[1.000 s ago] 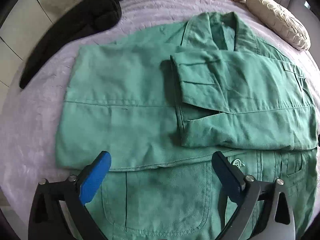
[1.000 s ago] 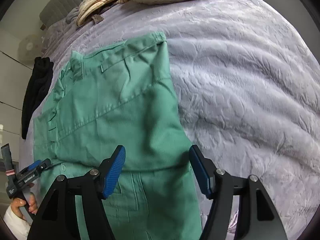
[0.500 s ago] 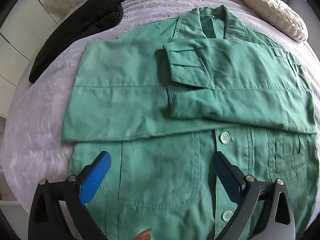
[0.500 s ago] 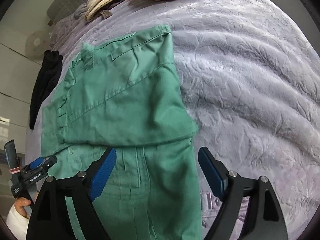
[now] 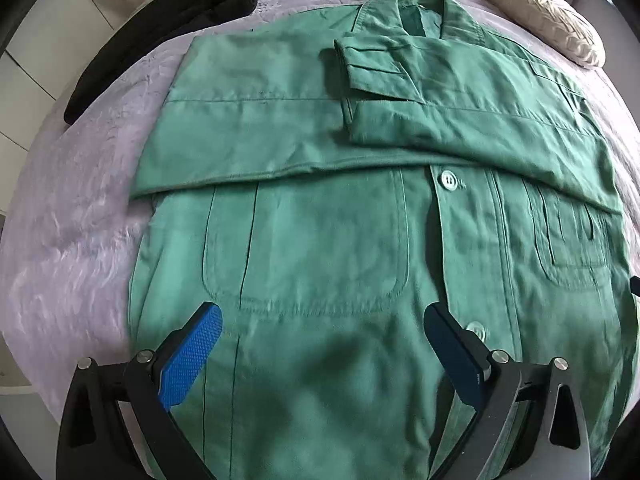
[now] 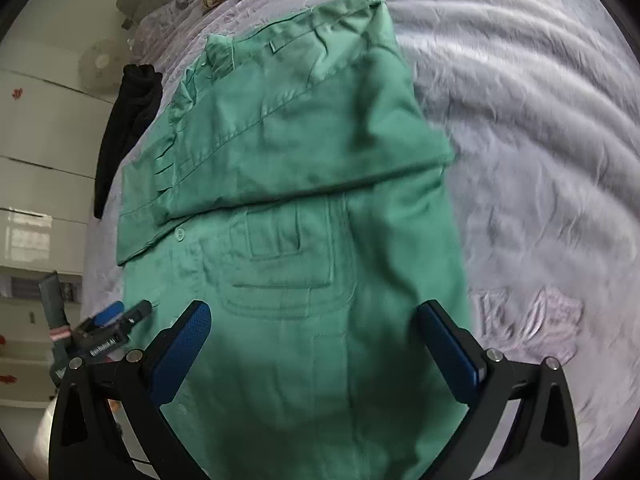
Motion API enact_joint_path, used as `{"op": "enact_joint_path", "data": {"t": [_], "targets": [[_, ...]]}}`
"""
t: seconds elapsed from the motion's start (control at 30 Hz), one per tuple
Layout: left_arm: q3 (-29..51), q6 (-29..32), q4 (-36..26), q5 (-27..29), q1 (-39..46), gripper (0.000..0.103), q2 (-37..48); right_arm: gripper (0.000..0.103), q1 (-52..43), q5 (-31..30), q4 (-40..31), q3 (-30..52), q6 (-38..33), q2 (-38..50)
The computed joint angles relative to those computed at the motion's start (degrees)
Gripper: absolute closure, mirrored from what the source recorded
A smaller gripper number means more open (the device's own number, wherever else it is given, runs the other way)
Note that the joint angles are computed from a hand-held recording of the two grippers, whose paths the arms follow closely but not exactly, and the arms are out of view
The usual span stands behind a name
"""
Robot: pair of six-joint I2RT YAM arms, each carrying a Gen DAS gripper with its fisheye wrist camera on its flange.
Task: Fold large clothes
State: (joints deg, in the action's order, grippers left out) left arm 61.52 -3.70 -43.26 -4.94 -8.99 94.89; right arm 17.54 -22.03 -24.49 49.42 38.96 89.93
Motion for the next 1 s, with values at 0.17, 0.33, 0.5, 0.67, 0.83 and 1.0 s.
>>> {"op": "enact_joint_path", "data": {"t": [0.17, 0.33, 0.5, 0.67, 0.83, 1.0], "targets": [[-5.7, 2.2, 0.4, 0.9, 1.4, 0.002, -5.8, 0.000, 4.9, 4.0, 1.3, -3.1, 5.3, -4.6], [-10.6, 4.9, -3.2, 2.2, 5.5, 0.002, -14.6, 0.000, 12.9, 10.0, -4.4, -1.8, 9.7, -7.3], [-13.7, 8.3, -8.8, 3.4, 10.8, 0.002, -23.0, 0.000, 20.4, 13.7, -9.1, -0.5, 15.9, -11.9], [-14.9, 16.1, -13.5, 5.2, 18.8, 0.002, -28.6, 0.000, 28.2, 18.0, -13.8, 1.8, 21.8, -15.0], [-14.9, 23.6, -18.2, 7.5, 25.6, 0.002, -32.6, 0.000, 33.6, 20.5, -15.7, 1.6, 29.6, -17.4], [-14.6, 28.2, -21.0, 8.9, 29.9, 0.002, -35.0, 0.000, 38.1, 22.6, -17.3, 1.1, 36.6, -18.5]]}}
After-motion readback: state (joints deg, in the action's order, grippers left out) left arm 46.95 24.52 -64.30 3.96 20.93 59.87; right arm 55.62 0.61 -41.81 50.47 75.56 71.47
